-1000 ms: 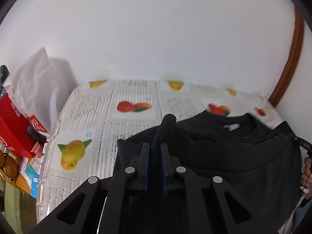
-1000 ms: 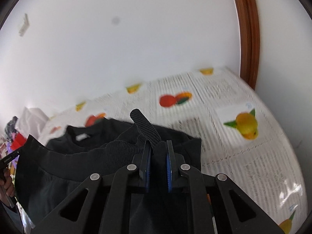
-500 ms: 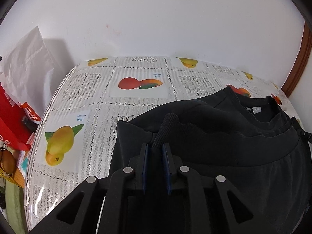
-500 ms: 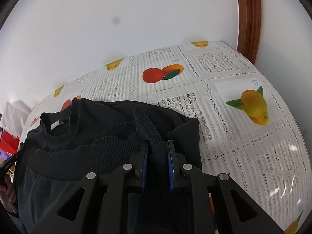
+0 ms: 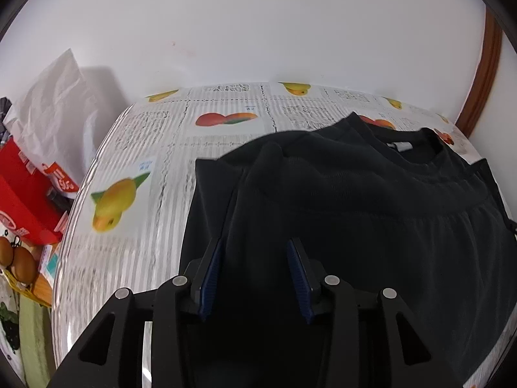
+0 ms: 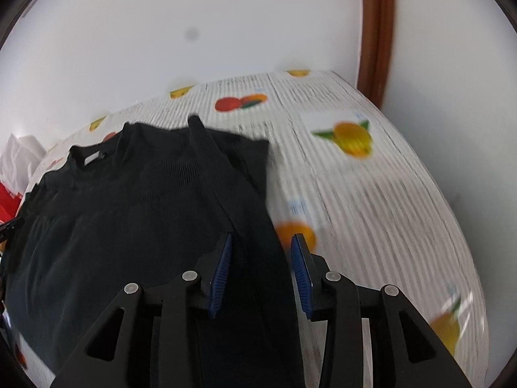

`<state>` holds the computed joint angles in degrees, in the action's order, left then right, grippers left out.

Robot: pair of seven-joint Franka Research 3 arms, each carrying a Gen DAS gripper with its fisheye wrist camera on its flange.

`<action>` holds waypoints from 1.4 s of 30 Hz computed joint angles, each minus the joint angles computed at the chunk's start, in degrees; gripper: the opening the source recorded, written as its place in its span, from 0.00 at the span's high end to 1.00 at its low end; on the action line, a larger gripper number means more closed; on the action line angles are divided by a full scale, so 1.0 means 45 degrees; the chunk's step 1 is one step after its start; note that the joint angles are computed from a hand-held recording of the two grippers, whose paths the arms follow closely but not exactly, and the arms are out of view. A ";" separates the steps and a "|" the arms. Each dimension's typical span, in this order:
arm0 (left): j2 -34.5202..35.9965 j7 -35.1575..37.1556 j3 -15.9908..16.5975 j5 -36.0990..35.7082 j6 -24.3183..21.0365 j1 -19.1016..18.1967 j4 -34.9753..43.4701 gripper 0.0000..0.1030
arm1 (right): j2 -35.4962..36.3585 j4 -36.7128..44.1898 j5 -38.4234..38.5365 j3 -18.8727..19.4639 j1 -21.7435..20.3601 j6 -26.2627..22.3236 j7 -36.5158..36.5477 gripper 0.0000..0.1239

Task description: Fold small clothes

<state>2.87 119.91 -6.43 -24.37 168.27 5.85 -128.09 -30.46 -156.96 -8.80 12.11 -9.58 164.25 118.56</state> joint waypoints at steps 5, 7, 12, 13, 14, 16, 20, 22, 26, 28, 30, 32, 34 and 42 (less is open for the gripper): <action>-0.1058 0.0889 0.0282 -0.0826 0.0333 -0.0258 -0.1272 0.60 | -0.1812 -0.1079 0.0052 0.0329 0.0011 -0.1019 0.0451 0.70; -0.1432 0.0824 0.0568 -0.0661 0.0569 -0.0457 -0.1800 0.60 | -0.2628 -0.1546 0.0173 0.0228 0.0292 -0.1369 0.0462 0.70; -0.2371 0.1710 0.1726 -0.1468 0.0887 -0.1386 -0.3018 0.59 | -0.4530 -0.2166 0.0130 0.0607 0.0567 -0.2751 0.0818 0.70; -0.2544 0.2018 0.2023 -0.1755 0.0864 -0.1603 -0.3205 0.58 | -0.4996 -0.2231 0.0035 0.0793 0.0604 -0.3051 0.0956 0.70; -0.2705 0.2163 0.2262 -0.1927 0.0756 -0.1740 -0.3360 0.58 | -0.5284 -0.2233 -0.0035 0.0933 0.0631 -0.3264 0.1111 0.70; -0.3058 0.2751 0.2823 -0.2520 0.0465 -0.2083 -0.3652 0.58 | -0.5859 -0.2169 -0.0083 0.1093 0.0841 -0.3638 0.1399 0.68; -0.3871 0.3475 0.3507 -0.2804 0.0762 -0.2426 -0.4557 0.57 | -0.5834 -0.1563 -0.0267 0.1651 0.1249 -0.3718 0.1874 0.67; -0.4370 0.3828 0.4218 -0.3152 0.0314 -0.2755 -0.4855 0.56 | -0.5215 -0.1110 -0.0287 0.1902 0.1600 -0.3550 0.2032 0.65; -0.5221 0.3909 0.4651 -0.2960 -0.0184 -0.2527 -0.5511 0.53 | -0.3204 0.0086 -0.0625 0.2760 0.2129 -0.2915 0.2535 0.64; -0.5702 0.4006 0.4987 -0.2762 -0.0736 -0.2386 -0.5821 0.54 | -0.1918 0.0775 -0.0858 0.3188 0.2424 -0.2390 0.2898 0.63; -0.6103 0.3855 0.5008 -0.2224 -0.1273 -0.1916 -0.6141 0.54 | -0.0509 0.1575 -0.1160 0.3638 0.2620 -0.1929 0.3392 0.63; -0.6578 0.4009 0.5321 -0.2040 -0.1786 -0.1687 -0.6455 0.54 | 0.0686 0.2303 -0.1582 0.4020 0.2784 -0.1595 0.3846 0.62; -0.7040 0.4227 0.5707 -0.2085 -0.2199 -0.1535 -0.6713 0.50 | 0.2025 0.3283 -0.2489 0.4688 0.2653 -0.1421 0.4439 0.62; -0.8518 0.4855 0.6628 -0.1963 -0.2503 -0.1066 -0.7646 0.40 | 0.6585 0.7178 -0.7296 0.6534 0.3157 -0.2477 0.6217 0.61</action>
